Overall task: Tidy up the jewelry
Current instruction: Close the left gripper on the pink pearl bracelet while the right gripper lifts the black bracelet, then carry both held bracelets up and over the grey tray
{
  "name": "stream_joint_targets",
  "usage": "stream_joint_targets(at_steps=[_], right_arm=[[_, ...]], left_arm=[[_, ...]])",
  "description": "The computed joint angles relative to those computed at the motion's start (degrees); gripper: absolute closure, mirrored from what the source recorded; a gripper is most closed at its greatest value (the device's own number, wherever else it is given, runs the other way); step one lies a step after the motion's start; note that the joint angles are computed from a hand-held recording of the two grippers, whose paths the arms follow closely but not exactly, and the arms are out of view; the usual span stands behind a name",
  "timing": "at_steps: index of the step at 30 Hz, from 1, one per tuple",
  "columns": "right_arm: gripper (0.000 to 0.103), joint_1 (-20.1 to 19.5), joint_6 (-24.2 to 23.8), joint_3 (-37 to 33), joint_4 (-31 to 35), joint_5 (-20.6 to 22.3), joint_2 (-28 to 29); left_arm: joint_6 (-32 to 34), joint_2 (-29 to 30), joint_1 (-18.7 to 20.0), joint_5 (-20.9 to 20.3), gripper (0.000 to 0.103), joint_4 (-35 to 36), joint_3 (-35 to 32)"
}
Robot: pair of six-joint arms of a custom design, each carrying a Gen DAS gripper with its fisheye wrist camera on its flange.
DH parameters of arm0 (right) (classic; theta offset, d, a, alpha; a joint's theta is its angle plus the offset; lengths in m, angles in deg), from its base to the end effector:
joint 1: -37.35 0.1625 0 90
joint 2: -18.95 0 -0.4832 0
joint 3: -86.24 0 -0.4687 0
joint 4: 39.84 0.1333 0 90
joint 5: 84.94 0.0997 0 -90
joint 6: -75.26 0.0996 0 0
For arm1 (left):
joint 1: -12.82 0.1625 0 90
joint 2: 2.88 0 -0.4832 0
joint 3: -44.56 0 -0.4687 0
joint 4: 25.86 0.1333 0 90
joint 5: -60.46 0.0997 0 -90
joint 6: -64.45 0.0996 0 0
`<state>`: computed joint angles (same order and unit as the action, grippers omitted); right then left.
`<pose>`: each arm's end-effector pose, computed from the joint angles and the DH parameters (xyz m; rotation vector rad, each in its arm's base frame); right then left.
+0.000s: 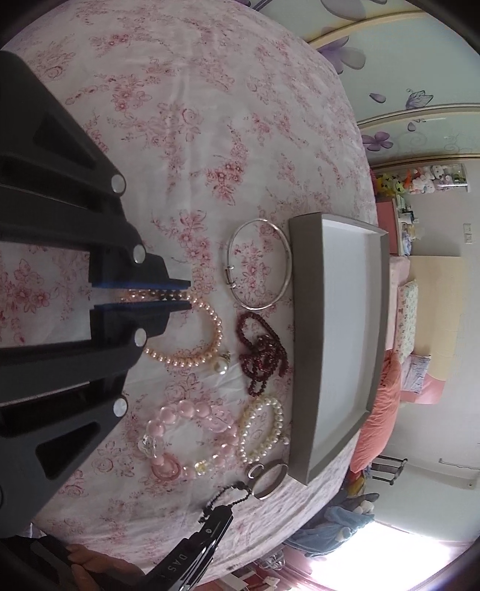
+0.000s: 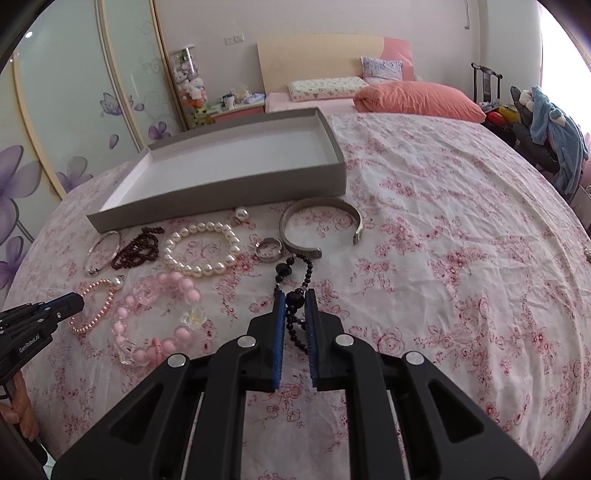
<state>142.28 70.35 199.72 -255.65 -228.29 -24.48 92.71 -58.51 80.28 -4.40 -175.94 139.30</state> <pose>0.2103 -0.5815 0.1031 -0.1824 -2.1001 1.1631 -0.1298 -0.7710 0.2172 1.0382 2.4414 -0.4605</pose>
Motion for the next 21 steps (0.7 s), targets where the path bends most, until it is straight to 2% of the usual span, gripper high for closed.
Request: stream_joint_targets(at_steps=[9, 15, 21], right_arm=[[0.091, 1.4, -8.0, -0.1, -11.0, 3.6, 0.9], [0.091, 2.2, -9.8, -0.4, -13.5, 5.2, 1.2], [0.091, 3.1, -11.3, -0.4, -15.2, 6.0, 1.3]], left_arm=[[-0.4, -2.5, 0.1, -5.6, 0.096, -3.8, 1.7], [-0.6, -3.7, -0.2, -7.6, 0.096, -6.0, 2.8], [0.5, -4.5, -1.0, -7.4, 0.096, -9.9, 4.3]])
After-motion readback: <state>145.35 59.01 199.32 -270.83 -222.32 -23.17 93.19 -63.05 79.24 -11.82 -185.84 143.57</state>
